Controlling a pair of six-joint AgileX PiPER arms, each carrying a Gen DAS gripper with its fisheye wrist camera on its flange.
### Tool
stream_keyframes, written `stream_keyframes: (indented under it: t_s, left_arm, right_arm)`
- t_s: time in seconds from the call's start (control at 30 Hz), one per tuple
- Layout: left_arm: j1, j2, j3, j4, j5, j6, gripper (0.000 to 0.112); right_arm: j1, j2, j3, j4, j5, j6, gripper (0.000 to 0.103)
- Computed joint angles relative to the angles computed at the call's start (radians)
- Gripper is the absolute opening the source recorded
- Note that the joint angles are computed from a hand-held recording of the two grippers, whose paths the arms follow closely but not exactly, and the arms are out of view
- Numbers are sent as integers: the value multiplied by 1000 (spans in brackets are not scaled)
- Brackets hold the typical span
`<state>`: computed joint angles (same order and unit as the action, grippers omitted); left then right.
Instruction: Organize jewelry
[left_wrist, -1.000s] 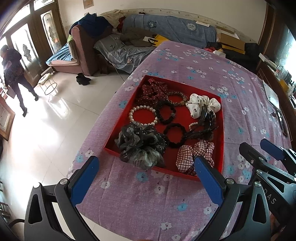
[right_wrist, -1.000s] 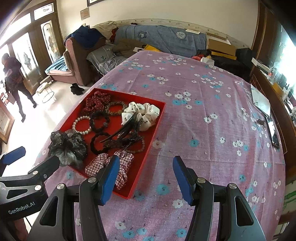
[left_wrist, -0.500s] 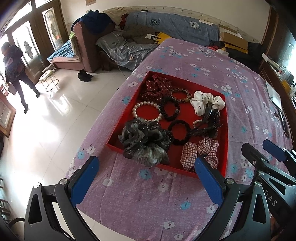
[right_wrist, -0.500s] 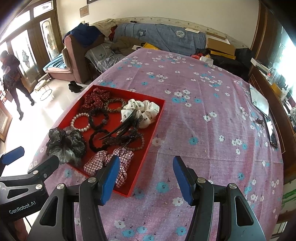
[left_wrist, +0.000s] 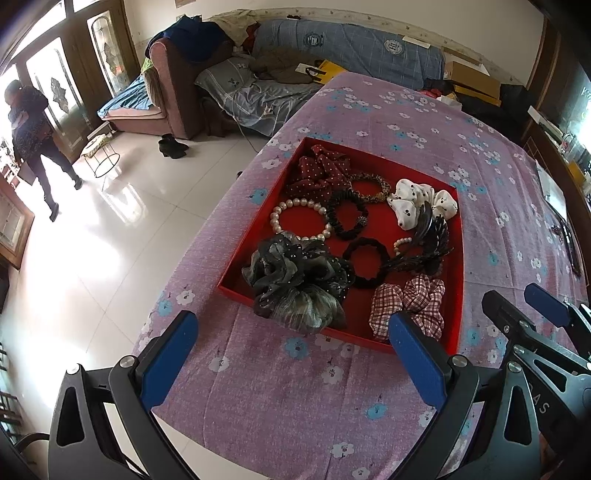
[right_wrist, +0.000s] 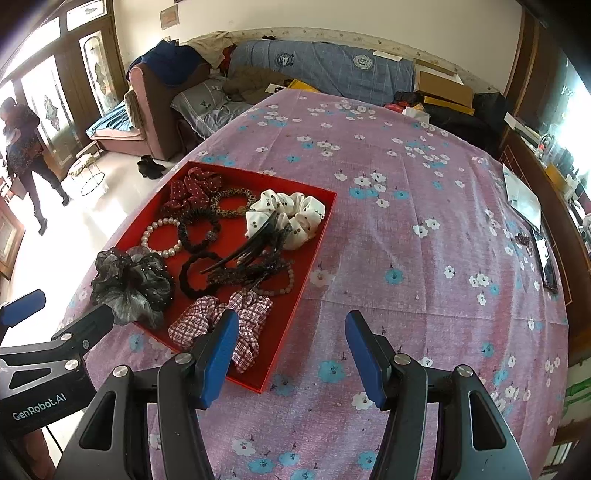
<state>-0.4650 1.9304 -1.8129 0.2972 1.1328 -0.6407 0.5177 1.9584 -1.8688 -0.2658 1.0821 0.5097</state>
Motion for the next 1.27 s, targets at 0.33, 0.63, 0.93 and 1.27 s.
stream_keyframes:
  t_s: [0.33, 0.63, 0.93, 1.27]
  left_arm:
    - [10, 27, -28, -13, 8, 18, 102]
    - [21, 55, -62, -27, 27, 39, 102]
    - [39, 69, -72, -33, 36, 40, 102]
    - [51, 78, -58, -4, 43, 17, 102]
  right_arm:
    - [-11, 22, -23, 11, 17, -5, 65]
    - [-14, 39, -39, 24, 27, -13, 65]
    - [-11, 54, -55, 34, 39, -26, 65]
    - [-9, 53, -26, 54, 30, -35, 65]
